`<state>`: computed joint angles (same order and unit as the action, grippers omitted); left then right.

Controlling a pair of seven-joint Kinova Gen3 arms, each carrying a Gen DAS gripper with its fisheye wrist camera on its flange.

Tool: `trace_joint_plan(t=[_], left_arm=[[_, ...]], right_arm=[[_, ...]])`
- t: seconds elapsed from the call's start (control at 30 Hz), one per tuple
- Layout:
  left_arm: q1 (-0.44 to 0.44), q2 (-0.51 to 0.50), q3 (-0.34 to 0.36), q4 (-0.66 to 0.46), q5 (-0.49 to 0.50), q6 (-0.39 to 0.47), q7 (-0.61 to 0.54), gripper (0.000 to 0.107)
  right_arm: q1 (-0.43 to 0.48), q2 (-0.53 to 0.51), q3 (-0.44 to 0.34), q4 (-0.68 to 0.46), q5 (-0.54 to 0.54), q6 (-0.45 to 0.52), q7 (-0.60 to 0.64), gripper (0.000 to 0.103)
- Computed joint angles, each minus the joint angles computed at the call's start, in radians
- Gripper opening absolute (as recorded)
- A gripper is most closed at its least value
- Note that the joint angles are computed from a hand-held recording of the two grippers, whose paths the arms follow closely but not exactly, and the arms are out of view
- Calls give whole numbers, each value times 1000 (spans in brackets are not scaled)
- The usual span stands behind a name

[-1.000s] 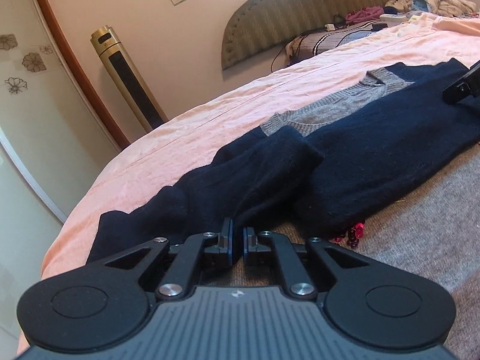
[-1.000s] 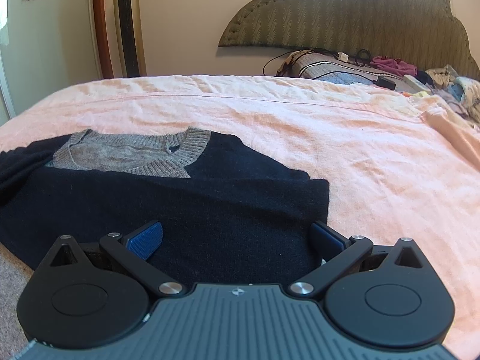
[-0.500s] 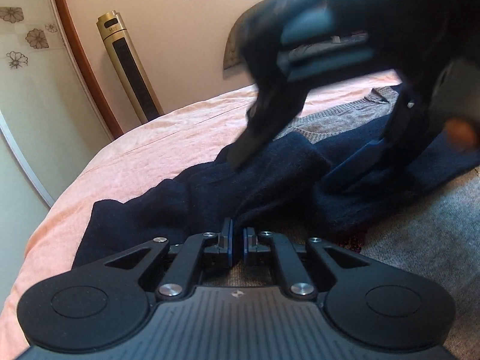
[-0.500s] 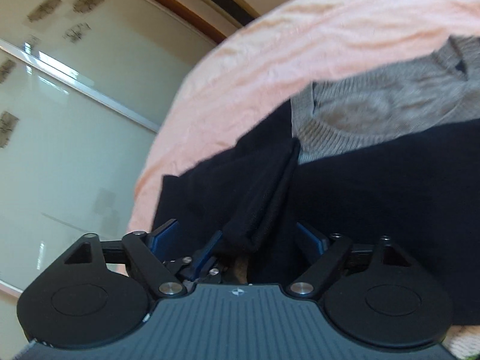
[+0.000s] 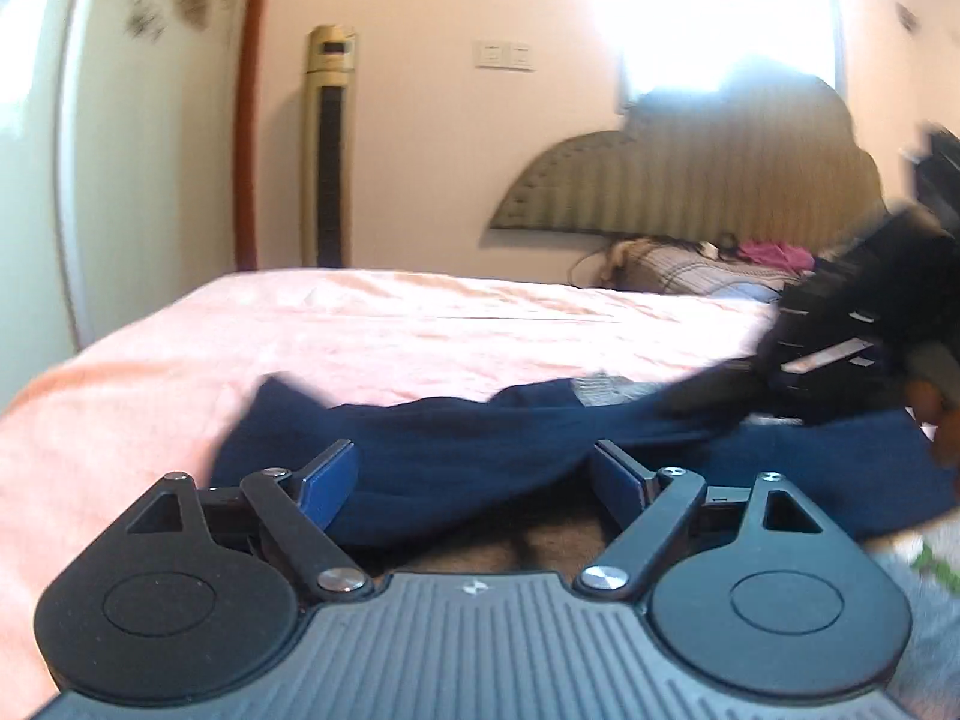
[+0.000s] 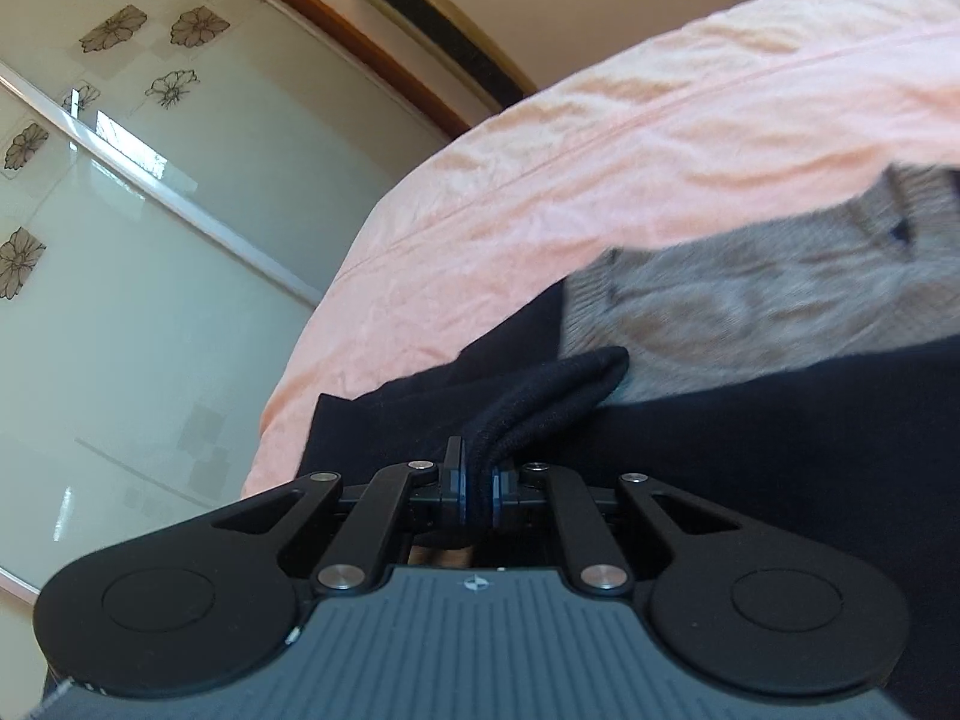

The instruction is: Fold small clothes

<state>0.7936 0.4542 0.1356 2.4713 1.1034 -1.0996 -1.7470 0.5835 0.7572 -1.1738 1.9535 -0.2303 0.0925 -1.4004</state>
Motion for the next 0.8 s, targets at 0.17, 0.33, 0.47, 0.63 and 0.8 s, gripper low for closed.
trace_joint_plan(t=[0.17,0.33,0.47,0.63,0.8], left_arm=[[-28,-22,-3,10,-21,39,20,85],[-33,-34,-4,9,-13,60,0,85],[-42,-32,-7,-12,-6,80,-26,85],[-48,-34,-7,-21,0,94,-47,85],[-50,-38,-6,-33,18,108,-74,85]], right_arm=[[153,-46,-18,54,16,15,44,14],[247,-72,-4,95,13,15,84,14],[318,-57,-19,122,10,5,111,14],[361,-41,-20,137,20,2,121,14],[364,-31,-17,143,24,-6,126,14]])
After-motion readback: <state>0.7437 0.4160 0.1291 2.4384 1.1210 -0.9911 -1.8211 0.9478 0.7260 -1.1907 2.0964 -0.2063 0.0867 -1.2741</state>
